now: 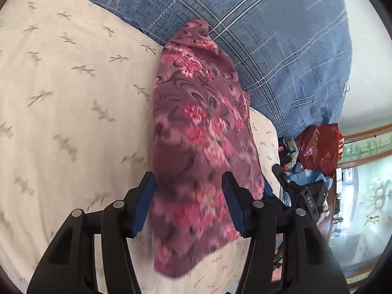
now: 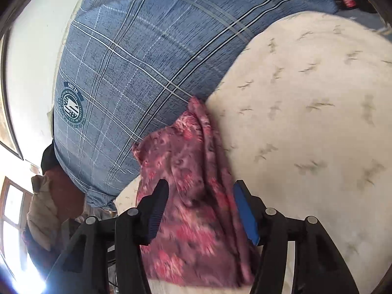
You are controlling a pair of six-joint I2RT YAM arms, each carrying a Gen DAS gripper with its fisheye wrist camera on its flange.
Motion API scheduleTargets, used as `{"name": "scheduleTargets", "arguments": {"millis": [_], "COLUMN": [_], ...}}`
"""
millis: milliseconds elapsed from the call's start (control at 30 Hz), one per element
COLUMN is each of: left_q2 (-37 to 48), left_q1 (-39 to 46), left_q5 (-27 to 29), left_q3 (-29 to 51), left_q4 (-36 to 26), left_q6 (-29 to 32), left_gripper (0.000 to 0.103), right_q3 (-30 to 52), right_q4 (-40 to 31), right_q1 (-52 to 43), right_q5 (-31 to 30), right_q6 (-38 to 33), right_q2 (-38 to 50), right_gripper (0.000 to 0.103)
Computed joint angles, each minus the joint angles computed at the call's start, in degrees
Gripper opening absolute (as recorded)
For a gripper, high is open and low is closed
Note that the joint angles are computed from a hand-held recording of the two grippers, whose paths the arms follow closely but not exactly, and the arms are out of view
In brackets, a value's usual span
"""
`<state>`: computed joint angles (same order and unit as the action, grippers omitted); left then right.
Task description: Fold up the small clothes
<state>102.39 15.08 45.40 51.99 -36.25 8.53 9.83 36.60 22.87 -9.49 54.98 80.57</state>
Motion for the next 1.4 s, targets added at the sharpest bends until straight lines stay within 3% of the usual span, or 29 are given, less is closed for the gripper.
{"name": "scheduleTargets", "arguments": {"millis": [100,233,300,333,433,533,667,867,1033,1167,1233,1400], "left_q2": [4.4,7.6,7.7,7.9,7.6,2.7,-5.0,-11.8,-17.8,-19.0,-18.2,-11.8], "left_q1": [-3.3,-6.0,-6.7,-6.8,-7.3,-8.0,-8.3,-5.0,0.9,10.1,15.7,34.6], "left_q5": [-2.0,-1.1,-0.4,0.2,-0.1,-3.2,-5.1,-3.0,-1.5,-0.6,-0.8,-4.2], "left_q3": [3.5,4.9,4.4,4.1,3.0,-0.9,-6.0,-8.9,-11.4,-11.3,-10.3,-7.4], "left_q4": [2.9,6.4,8.3,9.4,12.2,16.3,18.9,12.2,4.1,-5.1,-10.7,-25.5], "left_q6": [-3.4,-4.0,-4.2,-4.6,-6.6,-7.8,-8.7,-3.8,3.8,14.5,21.6,45.4], "left_gripper": [0.060,0.064,0.066,0.065,0.041,0.028,0.025,0.025,0.025,0.025,0.025,0.026], "right_q3": [7.7,15.3,17.8,18.2,18.7,19.1,19.5,19.4,19.5,19.4,18.7,13.9], "right_q4": [-2.1,-0.8,-3.5,-4.8,-7.9,-11.0,-16.5,-27.7,-33.5,-31.8,-28.3,-8.2], "right_q1": [-2.6,-5.4,-4.5,-3.6,0.8,7.0,14.1,23.7,32.0,38.0,41.2,50.6], "right_q5": [-3.1,-18.1,-18.3,-16.3,-6.9,3.9,15.3,26.8,33.1,33.7,33.6,32.2], "right_q6": [-2.8,-11.9,-16.6,-18.3,-21.8,-21.0,-18.9,-15.8,-10.0,-3.8,-1.0,6.7], "right_q2": [9.9,19.6,20.5,20.1,18.2,15.6,10.6,1.3,-2.2,-0.6,1.0,10.0], "right_gripper": [0.058,0.060,0.062,0.060,0.039,0.034,0.031,0.031,0.031,0.031,0.031,0.031]}}
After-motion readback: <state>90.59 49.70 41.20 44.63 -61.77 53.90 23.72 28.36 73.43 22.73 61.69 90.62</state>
